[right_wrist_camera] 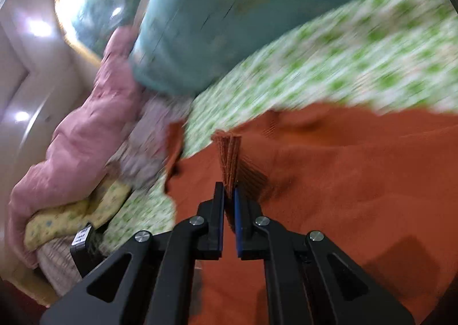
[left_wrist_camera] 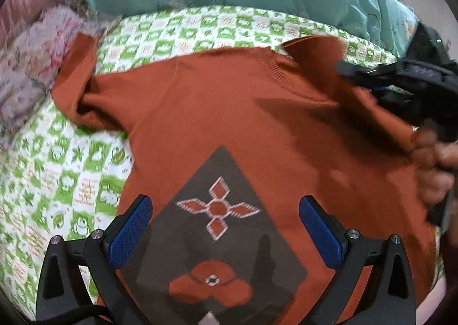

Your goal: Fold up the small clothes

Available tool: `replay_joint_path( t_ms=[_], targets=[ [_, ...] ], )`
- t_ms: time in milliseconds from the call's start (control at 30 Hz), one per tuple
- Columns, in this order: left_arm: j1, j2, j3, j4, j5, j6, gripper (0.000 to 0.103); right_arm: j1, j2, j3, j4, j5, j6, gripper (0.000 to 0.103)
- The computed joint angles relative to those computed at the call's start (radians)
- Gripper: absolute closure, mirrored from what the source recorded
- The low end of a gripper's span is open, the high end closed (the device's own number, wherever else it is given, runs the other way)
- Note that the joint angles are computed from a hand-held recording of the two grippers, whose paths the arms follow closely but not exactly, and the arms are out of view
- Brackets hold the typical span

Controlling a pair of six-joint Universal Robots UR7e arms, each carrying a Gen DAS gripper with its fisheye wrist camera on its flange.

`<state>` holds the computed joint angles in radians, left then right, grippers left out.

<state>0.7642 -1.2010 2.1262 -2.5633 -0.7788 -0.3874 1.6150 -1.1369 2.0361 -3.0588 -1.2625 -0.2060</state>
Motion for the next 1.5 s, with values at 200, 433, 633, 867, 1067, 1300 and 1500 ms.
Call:
replay_joint_path(
  t_ms=[200, 433, 633, 867, 1067, 1300, 1500],
  targets=[
    [0.092, -0.013, -0.028, -0.014, -0.143, -0.007, 0.001, 0.065, 0.140, -0.071, 0.032, -0.071, 0.024, 0.092],
    [0.164, 0.070, -0.137, -0.034, -0.284, 0.000, 0.001, 0.073, 0.071, 0.021, -0.047, -0.121, 0.047, 0.066],
    [0.190, 0.210, -0.273, -0.019, -0.304, 0.027, 0.006, 0.035, -0.088, 0.240, -0.279, -0.121, 0.108, 0.066],
    [0.130, 0.265, -0.267, -0.177, -0.145, 0.232, 0.099, 0.008, -0.208, 0.425, -0.490, -0.247, 0.187, 0.066],
    [0.164, 0.190, -0.238, -0.199, -0.081, 0.270, 0.098, -0.017, -0.281, 0.435, -0.560, -0.454, 0.168, 0.066],
    [0.174, 0.179, -0.210, -0.228, -0.060, 0.251, 0.098, -0.057, -0.246, 0.268, -0.339, -0.589, 0.155, 0.066],
    [0.158, 0.162, -0.163, -0.232, -0.045, 0.254, 0.098, -0.081, -0.185, 0.166, -0.179, -0.615, 0.121, 0.057]
  ],
)
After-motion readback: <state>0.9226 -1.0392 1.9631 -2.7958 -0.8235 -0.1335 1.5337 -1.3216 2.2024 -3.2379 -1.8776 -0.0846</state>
